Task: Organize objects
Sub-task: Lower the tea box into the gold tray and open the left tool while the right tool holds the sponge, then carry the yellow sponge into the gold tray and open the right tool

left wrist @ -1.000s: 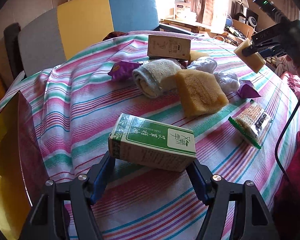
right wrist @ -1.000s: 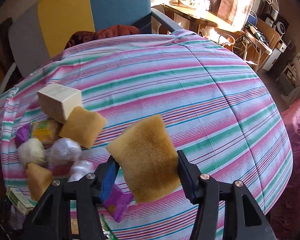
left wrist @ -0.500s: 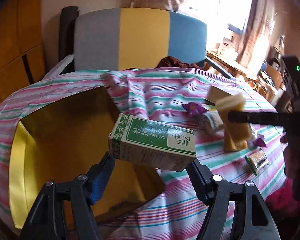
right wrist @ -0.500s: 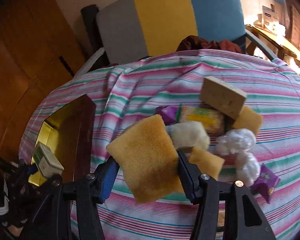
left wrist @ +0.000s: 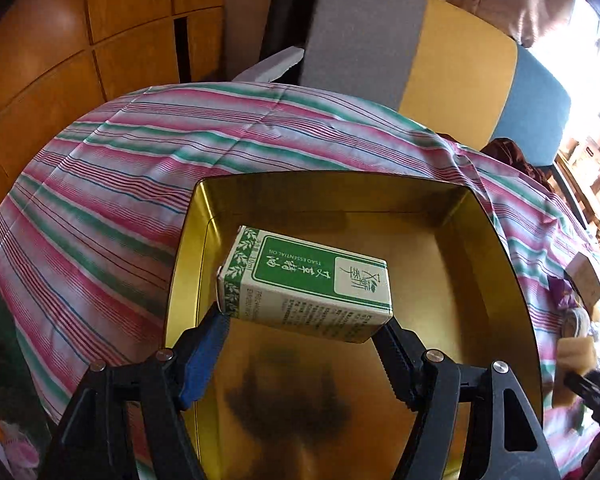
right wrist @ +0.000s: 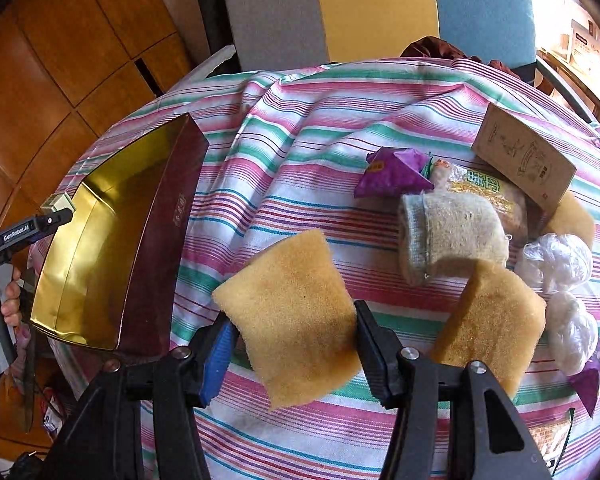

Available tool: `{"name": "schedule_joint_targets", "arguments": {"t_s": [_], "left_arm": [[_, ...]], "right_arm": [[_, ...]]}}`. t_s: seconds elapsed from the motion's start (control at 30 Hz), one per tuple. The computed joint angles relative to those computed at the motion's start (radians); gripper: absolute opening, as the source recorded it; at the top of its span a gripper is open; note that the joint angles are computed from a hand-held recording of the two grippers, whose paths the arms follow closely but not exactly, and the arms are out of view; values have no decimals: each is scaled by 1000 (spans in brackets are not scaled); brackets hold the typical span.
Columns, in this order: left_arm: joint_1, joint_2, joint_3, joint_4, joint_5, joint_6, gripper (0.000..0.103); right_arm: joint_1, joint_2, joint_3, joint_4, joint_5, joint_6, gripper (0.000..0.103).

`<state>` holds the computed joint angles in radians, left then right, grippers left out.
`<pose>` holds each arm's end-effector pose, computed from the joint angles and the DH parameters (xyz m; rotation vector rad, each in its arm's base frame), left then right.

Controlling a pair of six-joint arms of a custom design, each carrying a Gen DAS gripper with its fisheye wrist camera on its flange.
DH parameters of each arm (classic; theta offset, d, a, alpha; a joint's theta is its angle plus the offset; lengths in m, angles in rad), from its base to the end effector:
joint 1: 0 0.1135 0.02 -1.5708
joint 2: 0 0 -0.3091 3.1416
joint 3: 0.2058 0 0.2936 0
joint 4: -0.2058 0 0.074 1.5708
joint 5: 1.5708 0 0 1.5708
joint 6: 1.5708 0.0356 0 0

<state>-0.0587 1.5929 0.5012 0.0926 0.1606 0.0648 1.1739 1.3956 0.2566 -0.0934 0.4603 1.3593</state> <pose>0.2708 -0.0216 0.1033 0.2186 2.5539 -0.2039 0.0826 0.1562 0.0821 0.3436 2.5740 0.2408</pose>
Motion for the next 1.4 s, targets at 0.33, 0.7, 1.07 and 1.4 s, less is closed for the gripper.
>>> {"name": "schedule_joint_targets", "arguments": {"t_s": [0.33, 0.7, 1.07, 1.4], "left_arm": [[-67, 211, 203, 23, -198, -73, 79], [-18, -22, -18, 134, -156, -42, 82], [-39, -440, -299, 24, -114, -32, 82], [-55, -849, -383, -271, -126, -5, 82]], "right_arm": [[-2, -12, 3, -6, 12, -13, 57], [-6, 6, 14, -19, 8, -18, 57], [-2, 49, 32, -28, 9, -11, 57], [6, 99, 58, -37, 21, -19, 56]]}}
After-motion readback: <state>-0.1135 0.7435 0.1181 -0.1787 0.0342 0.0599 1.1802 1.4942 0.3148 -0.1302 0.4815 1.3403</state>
